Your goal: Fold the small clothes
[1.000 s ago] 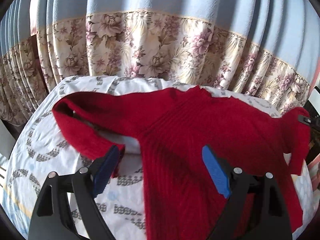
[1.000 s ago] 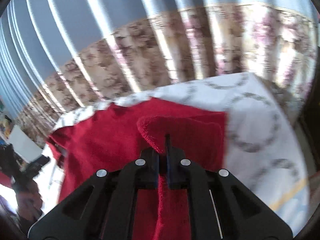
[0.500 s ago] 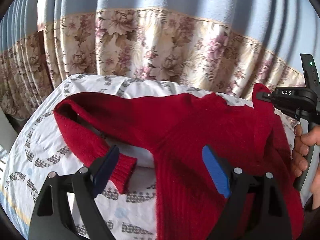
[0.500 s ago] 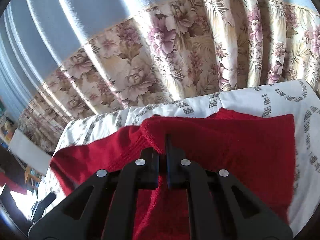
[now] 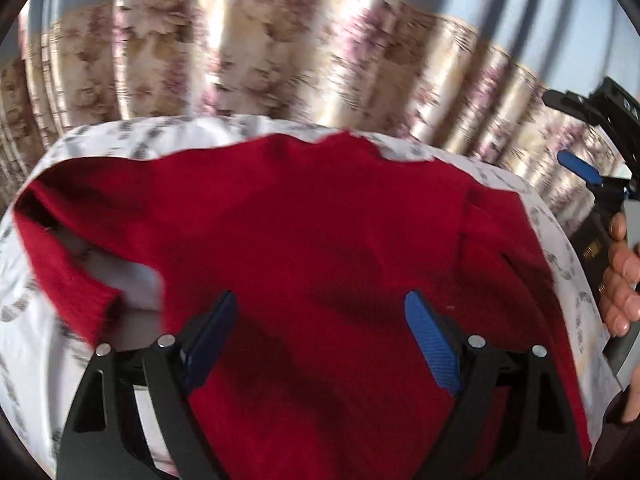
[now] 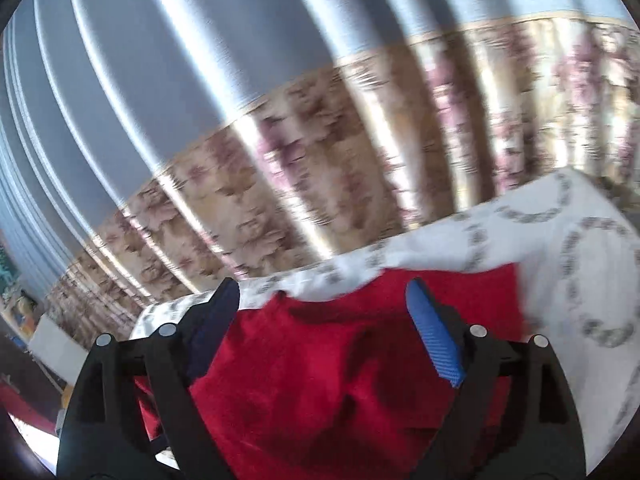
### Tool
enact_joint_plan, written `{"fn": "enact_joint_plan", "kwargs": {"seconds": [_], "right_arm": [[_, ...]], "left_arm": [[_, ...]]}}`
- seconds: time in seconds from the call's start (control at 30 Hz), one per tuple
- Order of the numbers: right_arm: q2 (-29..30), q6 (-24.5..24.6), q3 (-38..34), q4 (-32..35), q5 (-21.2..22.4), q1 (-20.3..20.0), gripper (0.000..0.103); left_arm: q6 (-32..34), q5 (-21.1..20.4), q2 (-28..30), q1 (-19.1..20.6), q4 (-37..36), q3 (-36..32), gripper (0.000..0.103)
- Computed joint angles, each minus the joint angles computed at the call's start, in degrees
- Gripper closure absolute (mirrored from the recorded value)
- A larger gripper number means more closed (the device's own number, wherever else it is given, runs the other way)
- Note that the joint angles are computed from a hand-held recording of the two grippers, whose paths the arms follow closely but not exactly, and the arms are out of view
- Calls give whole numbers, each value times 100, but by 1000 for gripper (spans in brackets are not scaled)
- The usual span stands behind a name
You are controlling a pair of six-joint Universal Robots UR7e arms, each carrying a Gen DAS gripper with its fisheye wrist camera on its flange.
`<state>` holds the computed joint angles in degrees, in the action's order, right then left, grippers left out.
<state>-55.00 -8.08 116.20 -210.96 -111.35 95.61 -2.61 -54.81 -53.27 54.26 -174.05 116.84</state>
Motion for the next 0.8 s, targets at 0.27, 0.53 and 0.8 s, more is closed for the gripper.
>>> {"fn": "enact_joint_plan", "kwargs": {"seconds": [0.27, 0.53, 0.8], "right_arm": [[-478, -100, 818, -328, 263, -561, 17], [-450, -482, 867, -342, -27, -654, 14], [-278, -1454, 962, -42, -720, -594, 13]], "left_arm": [[-518, -231, 649, -83, 549, -658, 17], [-498, -233, 914, 45, 470, -874, 64], [8, -366, 419, 108, 339, -606, 90]]}}
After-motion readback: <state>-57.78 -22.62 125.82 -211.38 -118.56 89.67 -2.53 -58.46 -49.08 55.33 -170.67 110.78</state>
